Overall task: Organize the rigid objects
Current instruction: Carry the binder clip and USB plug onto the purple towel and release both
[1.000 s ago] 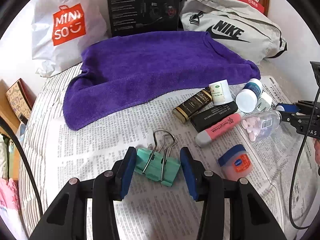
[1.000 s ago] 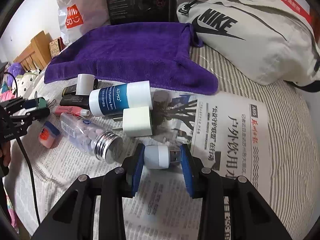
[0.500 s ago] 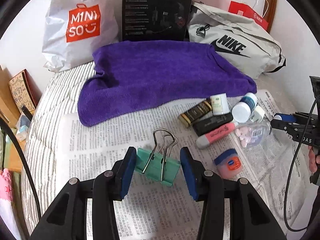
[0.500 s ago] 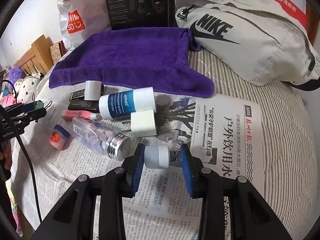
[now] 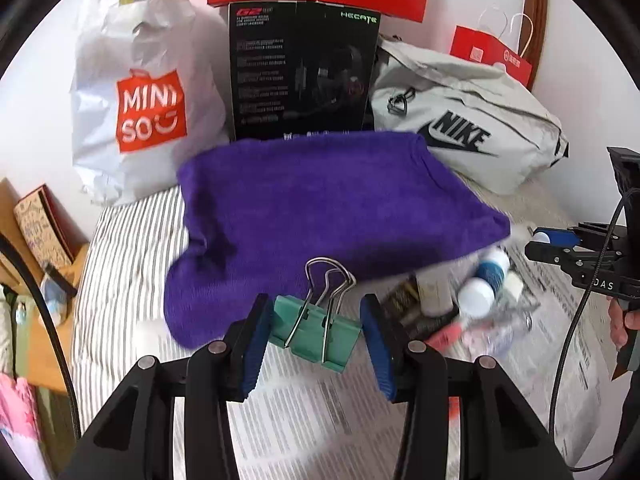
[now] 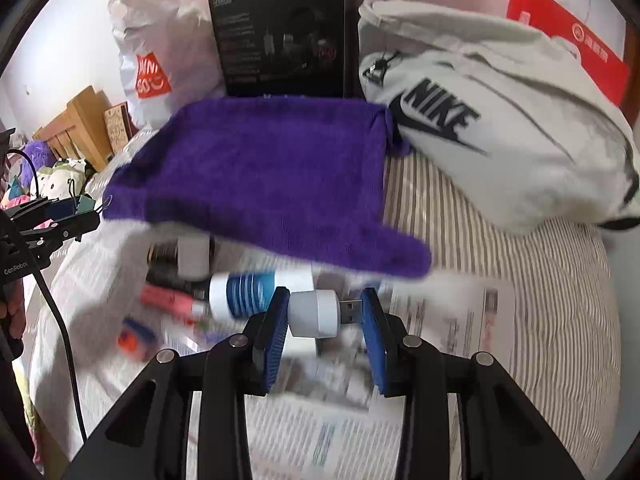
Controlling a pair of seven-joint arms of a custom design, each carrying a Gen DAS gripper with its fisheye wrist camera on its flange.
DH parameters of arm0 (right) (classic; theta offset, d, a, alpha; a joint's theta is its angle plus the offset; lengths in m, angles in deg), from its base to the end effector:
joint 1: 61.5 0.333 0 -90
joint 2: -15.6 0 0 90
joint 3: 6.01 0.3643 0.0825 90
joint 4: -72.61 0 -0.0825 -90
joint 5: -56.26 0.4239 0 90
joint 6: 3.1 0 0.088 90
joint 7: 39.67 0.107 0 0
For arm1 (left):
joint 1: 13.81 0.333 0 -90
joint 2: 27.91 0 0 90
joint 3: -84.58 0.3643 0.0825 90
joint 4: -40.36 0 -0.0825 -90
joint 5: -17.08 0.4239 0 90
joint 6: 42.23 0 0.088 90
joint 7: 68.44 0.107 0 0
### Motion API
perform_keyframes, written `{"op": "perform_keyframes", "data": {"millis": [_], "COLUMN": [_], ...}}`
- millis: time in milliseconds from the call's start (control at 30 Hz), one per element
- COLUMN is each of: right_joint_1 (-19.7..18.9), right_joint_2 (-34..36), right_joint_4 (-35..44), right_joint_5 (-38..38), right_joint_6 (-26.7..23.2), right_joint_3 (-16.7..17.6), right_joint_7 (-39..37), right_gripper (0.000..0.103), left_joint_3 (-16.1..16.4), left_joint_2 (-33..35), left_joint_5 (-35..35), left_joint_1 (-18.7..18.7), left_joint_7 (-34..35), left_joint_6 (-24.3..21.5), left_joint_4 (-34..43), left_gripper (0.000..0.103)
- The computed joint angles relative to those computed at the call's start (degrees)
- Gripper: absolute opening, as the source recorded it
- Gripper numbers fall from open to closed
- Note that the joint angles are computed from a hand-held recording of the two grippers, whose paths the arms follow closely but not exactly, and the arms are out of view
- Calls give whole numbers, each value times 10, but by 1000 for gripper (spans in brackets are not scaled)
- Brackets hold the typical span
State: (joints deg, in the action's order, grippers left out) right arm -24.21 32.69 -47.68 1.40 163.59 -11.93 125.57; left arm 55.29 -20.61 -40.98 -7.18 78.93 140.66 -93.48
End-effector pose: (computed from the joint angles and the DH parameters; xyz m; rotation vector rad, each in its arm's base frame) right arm 0.5219 0.3801 0.3326 -1.9430 1.7001 -0.5301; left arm 0.5490 -0.1393 0.3608 -1.5201 2.1524 -0.8418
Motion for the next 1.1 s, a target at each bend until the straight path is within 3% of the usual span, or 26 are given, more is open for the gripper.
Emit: {"op": "perform_keyframes", "data": {"millis": [167, 367, 400, 433, 800, 967, 1100], "right_joint_1": [-17, -35, -43, -47, -83, -76, -51], "right_joint_2": [31, 90, 106, 117, 261, 300, 308], "right_joint_4": [45, 116, 136, 149, 363, 418, 430], "right_joint_5": [47, 144, 163, 179, 333, 383, 400], "right_joint_6": [13, 21, 18, 17, -82, -125, -134], "right_joint_3": [0, 1, 5, 8, 43, 37, 7], "right_joint_7": [-51, -156, -178, -195, -371, -418, -433], "right_gripper": [36, 36, 36, 36, 36, 36, 36], "left_joint_3": [109, 170, 200, 211, 241, 252, 262], "left_joint_2": [31, 90, 105, 115, 239, 262, 264], "left_joint_5": [173, 268, 292, 305, 412, 461, 503], "left_joint_1": [-81, -120, -145, -153, -167, -173, -182], "left_joint_7": [-151, -244, -268, -281, -392, -439, -476], "left_joint_6": [-1, -14, -20, -22, -104, -135, -144], "left_joint_4": [33, 104, 123, 134, 297, 323, 327], "left_gripper": [43, 43, 43, 43, 43, 43, 44]}}
